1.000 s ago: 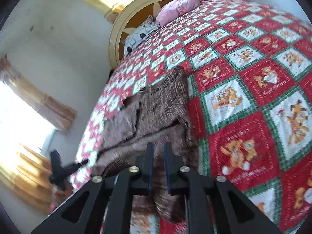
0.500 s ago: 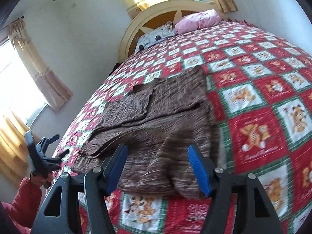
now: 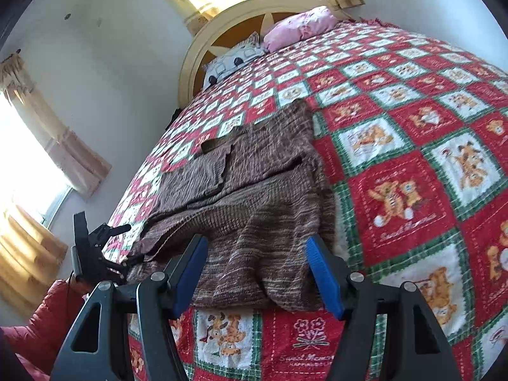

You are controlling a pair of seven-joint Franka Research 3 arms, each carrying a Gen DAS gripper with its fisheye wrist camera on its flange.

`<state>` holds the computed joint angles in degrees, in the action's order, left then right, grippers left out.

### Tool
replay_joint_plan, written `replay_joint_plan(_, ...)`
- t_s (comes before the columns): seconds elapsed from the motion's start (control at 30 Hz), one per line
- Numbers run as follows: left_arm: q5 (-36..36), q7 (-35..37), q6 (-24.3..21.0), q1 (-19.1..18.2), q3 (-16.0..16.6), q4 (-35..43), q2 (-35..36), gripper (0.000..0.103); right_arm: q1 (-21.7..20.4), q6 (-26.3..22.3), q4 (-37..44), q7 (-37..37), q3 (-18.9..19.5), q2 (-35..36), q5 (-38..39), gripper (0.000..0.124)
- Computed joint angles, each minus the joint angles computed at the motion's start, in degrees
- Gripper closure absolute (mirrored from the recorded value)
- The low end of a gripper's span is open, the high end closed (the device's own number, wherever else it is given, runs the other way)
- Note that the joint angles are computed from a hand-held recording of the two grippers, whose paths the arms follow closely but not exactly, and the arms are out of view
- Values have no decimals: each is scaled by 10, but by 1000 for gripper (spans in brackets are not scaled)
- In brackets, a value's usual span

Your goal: Fold small clothes

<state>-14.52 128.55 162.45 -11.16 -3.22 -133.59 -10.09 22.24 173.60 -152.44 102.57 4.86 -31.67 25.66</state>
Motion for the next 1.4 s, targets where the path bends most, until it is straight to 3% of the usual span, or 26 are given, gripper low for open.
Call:
replay_joint_plan(0.07,-31,-28,2,4,7,16,10,8,6,4,1,0,-8,2,7,58)
replay_joint_plan(0.13,-111,-28,-17,-2,25,32,12,9,16,7,2,-5,-18,4,15,58)
replay_joint_plan(0.23,-275,61,-83,-16,55,42,-5,9,36,15,6,-20,-34,14,28,58)
replay_joint_plan(0.37,-343,151,-97,-15,50,10,-47,9,56,18,11,-40,-48,26,46,58)
replay_joint_plan(0.43,-327,173,-99,-11,42,-7,-62,9,66,15,13,-51,-57,31,58,58)
replay_joint_plan(0.53,-235,161,-96,3,22,-11,-56,9,67,11,16,-59,-57,35,72,58)
replay_joint_plan(0.67,-150,163,-128,5,20,-15,-59,9,55,10,12,-59,-46,27,78,58)
replay_joint_plan(0.8,-67,138,-102,11,-1,-12,-36,8,49,8,12,-57,-44,25,81,58)
replay_joint_plan(0.97,-89,111,-87,3,-1,29,6,9,38,3,9,-49,-35,20,78,58)
replay_joint_plan(1.03,-137,125,-92,-2,5,42,17,18,35,3,5,-45,-33,16,77,58)
replay_joint_plan(1.13,-216,114,-156,12,12,71,39,47,34,7,-1,-42,-35,11,77,58)
replay_joint_plan(1.23,-316,124,-156,30,7,63,39,56,21,6,-3,-34,-27,11,67,58)
replay_joint_plan(1.3,-356,118,-156,40,5,58,37,64,7,1,-1,-27,-18,14,55,58)
replay_joint_plan(1.4,-382,113,-166,51,2,56,35,65,-23,-11,7,-15,4,19,23,58)
